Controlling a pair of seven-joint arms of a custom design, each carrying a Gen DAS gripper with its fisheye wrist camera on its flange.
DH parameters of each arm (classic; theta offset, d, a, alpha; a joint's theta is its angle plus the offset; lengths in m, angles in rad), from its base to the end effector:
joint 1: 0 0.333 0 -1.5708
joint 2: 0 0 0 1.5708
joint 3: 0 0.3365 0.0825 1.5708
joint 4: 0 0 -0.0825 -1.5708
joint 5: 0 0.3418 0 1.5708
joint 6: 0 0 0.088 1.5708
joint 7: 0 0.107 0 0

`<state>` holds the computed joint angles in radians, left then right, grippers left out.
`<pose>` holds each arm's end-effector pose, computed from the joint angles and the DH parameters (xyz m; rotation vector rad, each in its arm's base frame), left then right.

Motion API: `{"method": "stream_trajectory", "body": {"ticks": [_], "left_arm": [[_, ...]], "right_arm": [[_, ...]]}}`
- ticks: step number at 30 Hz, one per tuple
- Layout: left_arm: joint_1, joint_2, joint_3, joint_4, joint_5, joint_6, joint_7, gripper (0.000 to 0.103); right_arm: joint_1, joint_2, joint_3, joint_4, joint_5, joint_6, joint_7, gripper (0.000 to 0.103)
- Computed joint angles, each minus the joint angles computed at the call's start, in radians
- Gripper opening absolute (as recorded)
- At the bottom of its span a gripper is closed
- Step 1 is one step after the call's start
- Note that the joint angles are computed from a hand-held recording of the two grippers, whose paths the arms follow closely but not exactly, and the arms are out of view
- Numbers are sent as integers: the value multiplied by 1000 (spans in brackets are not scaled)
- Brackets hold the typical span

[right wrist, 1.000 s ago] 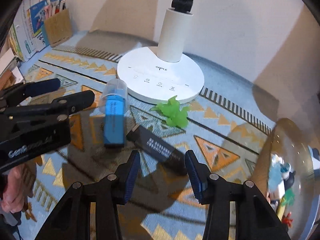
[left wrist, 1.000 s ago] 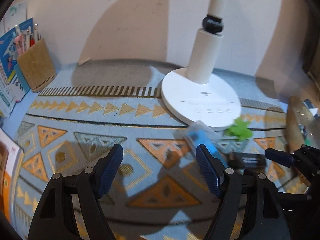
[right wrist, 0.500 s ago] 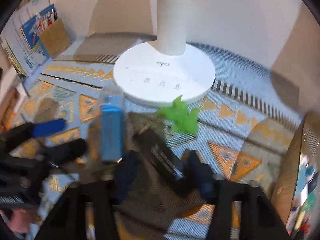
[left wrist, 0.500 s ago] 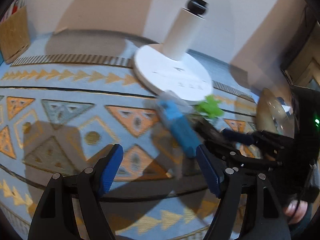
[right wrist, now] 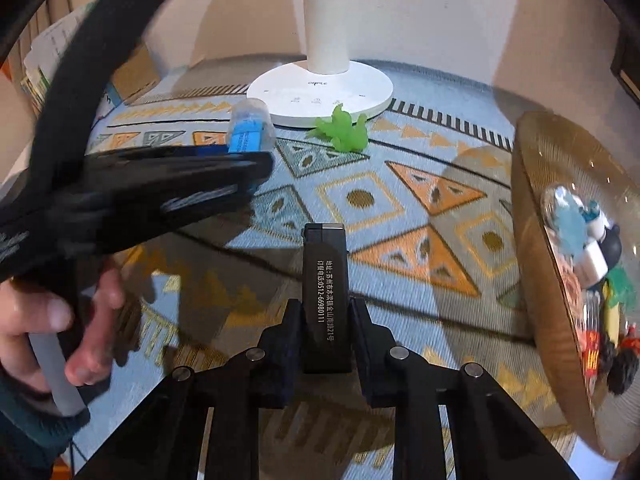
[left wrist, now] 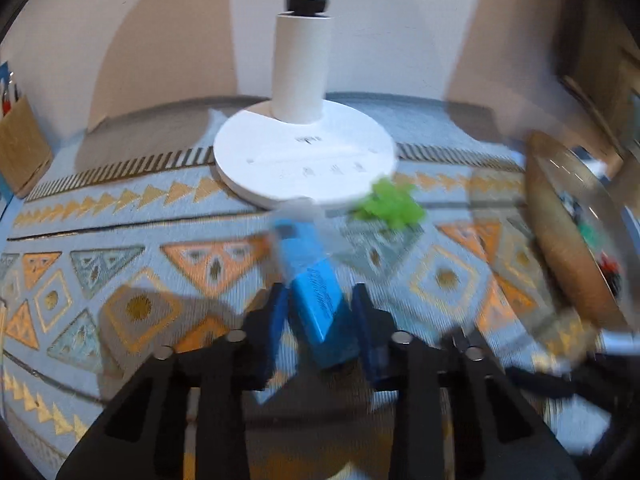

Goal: Organize rigid objects
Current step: 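Carry highlighter and black box over the glass bowl and open both tools to drop them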

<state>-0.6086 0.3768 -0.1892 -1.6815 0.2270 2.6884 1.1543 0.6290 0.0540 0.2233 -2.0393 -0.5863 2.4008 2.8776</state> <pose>0.4797 -0.4733 0.4972 -1.4076 2.4192 -0.8840 0.3696 0.4135 0.4919 -1.8229 1.9742 -0.4666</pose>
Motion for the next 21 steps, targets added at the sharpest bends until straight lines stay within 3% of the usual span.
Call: {"method": "stream_trajectory", "body": {"ticks": [2,4,8,11,12,14,16,17,19,21], "left_arm": [[97,-74,-104,-119,-159,34,148,15],[153,-134,-166,-211,-306,59,279,14],[177,-273,-191,-395,-486,86,454,14],[162,-328,-186,-451,-562,78,546,15],[150,-326,-175,-453,-511,90,503,15],[127,-318,-149,-455,-356,120,353,34],[118,-297,-139,-437,-304,145,288,35],[113,-283,-136,-425,-287,157,270,39],[66,-241,-84,-370,-93,134,110,42],[15,-197,-37,-300,107,61,-20,41]], "right_arm": [[1,-33,5,-47,9,48,23,24],[7,-53,17,-78,14,71,50,24],[36,-74,52,-95,-8,22,94,24],[53,-85,66,-109,-10,4,109,24],[57,-90,69,-115,-10,-1,114,24],[59,-92,70,-118,-10,-5,125,24],[52,-102,63,-136,5,29,147,30],[46,-104,58,-143,1,58,147,35],[43,-85,64,-124,-52,23,160,64],[57,-50,73,-77,-94,-66,149,64]]}}
